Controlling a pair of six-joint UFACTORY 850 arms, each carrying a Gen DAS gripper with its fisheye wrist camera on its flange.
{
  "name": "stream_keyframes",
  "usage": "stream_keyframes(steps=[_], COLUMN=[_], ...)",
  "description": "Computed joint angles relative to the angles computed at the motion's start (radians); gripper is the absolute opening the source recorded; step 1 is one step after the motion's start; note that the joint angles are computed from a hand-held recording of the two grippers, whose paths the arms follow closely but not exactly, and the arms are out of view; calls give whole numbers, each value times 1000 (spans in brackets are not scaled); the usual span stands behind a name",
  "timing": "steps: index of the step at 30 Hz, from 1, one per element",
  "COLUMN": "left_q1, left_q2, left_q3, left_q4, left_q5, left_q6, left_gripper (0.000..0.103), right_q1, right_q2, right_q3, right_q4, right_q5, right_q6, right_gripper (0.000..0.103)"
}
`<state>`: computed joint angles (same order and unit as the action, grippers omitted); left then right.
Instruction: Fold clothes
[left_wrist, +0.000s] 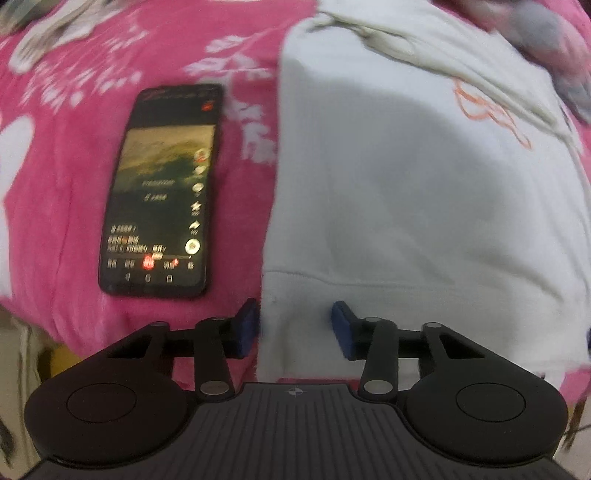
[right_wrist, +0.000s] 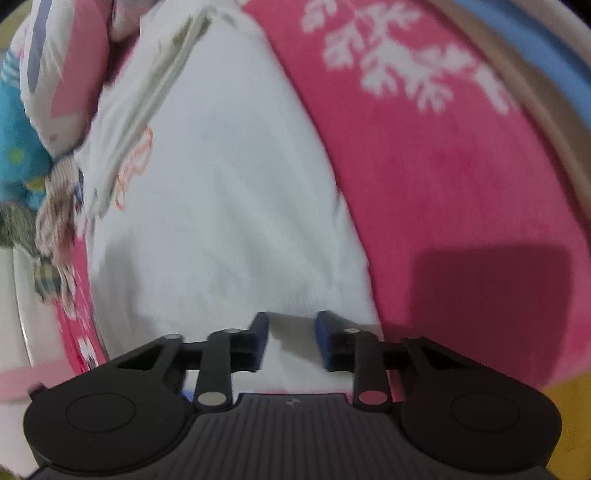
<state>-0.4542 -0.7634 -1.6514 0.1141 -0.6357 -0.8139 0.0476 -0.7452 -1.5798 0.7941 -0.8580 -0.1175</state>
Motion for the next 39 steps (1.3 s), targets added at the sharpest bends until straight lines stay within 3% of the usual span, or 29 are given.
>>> stream_keyframes(steps=[2,5,7,13,14,17,20,23,25,27,30,35,39], left_q1=[2,4,2,14,15,17,22,26,26,22,14,23,37], left_q2=[-2,-4,-1,6,7,7,11,9,10,12,14,42,80], left_q3=[-7,-17,-18,-6,-5,3,10,8,11,14,14,28,37], left_q4=[-6,-3,9,-28,-30,-39,-60,-67,-61,-45,-10,-29,-66], left_q5=[-12,-33,-42,-31,-32,-21,-13,-11,-9,-7,-9,0,64], left_q6=[46,94,118,169,170,156,173,180,177,162,134,123,77], left_gripper=[32,16,9,9,9,10,11,12,12,12,10,7,4], right_q1=[3,11,18,22,21,26,22,7,-6,-10,-6,-19,-28], right_q2=[12,22,28,67,68,61,52,60,84,90,89,140,181], right_q3=[20,34,35,38,31,14,31,93,140,154,161,216,231], right_q4=[4,-1,-23,-113,-129,-199,-205,-97,3,38,35,182,312], right_q5=[11,32,44,92,101,148,209,228,217,162,99,140,163], right_q6=[5,12,11,47,54,102,156,110,46,22,-2,-113,-198], right_gripper=[17,1,0,2,7,55,56,56,54,28,8,6,6])
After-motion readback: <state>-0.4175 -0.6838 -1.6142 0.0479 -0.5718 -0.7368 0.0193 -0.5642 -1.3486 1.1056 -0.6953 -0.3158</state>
